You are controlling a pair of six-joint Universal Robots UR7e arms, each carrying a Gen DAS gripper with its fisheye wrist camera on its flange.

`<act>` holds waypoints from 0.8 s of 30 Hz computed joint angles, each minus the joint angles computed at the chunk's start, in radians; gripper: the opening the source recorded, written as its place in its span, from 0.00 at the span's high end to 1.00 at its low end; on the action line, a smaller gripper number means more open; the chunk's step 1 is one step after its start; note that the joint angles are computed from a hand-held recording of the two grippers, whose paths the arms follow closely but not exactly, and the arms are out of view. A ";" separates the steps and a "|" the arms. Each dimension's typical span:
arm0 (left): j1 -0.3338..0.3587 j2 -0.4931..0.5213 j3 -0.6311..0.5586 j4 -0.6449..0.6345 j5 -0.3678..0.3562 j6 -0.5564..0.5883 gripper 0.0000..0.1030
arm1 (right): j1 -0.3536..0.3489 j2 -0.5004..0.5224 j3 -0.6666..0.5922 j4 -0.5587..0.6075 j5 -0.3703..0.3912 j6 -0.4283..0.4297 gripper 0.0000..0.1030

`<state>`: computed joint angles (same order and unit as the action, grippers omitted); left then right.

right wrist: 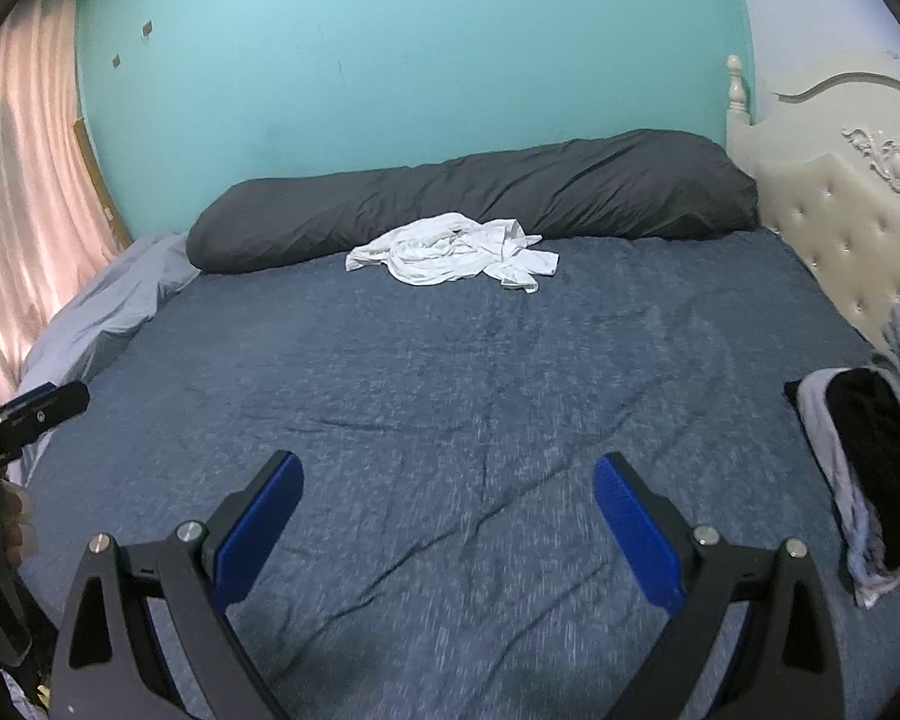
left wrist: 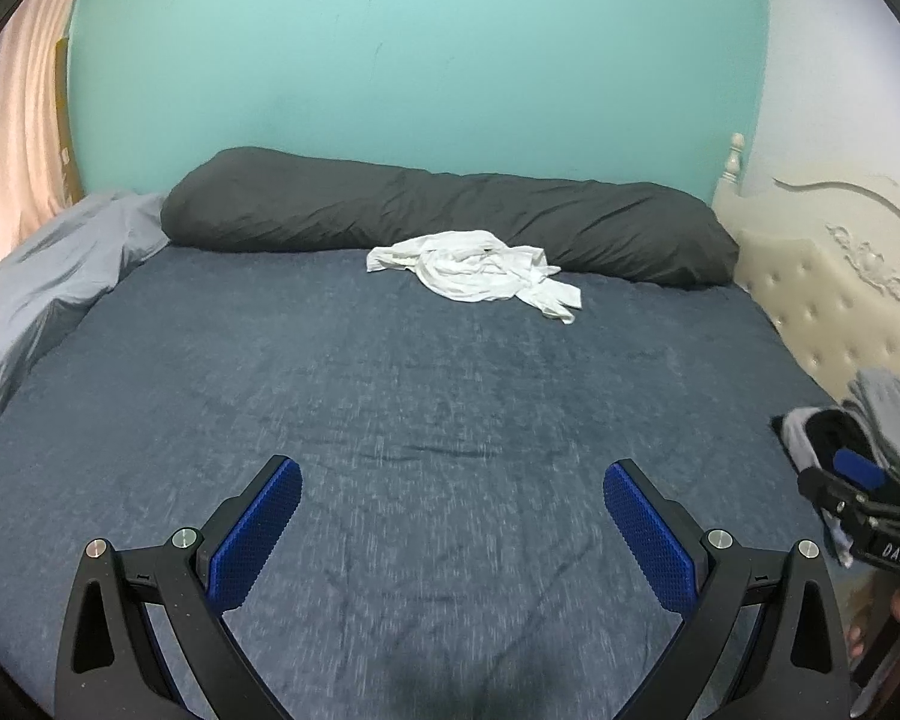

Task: Fold clothes
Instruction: 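Move the right tool to the white shirt and close on its hem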

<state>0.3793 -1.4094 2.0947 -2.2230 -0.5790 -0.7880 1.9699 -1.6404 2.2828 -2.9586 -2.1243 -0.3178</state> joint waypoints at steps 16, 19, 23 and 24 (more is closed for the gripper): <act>0.408 0.445 -0.265 -0.578 -0.120 0.501 0.00 | -0.277 0.498 -0.382 -0.124 0.155 -0.172 0.05; 0.451 0.486 -0.332 -0.546 -0.126 0.502 0.00 | -0.293 0.566 -0.477 -0.083 0.156 -0.148 0.05; 0.493 0.528 -0.415 -0.507 -0.134 0.500 0.00 | -0.302 0.667 -0.620 -0.023 0.133 -0.139 0.05; 0.503 0.540 -0.438 -0.501 -0.141 0.505 0.00 | -0.301 0.693 -0.655 -0.020 0.124 -0.154 0.05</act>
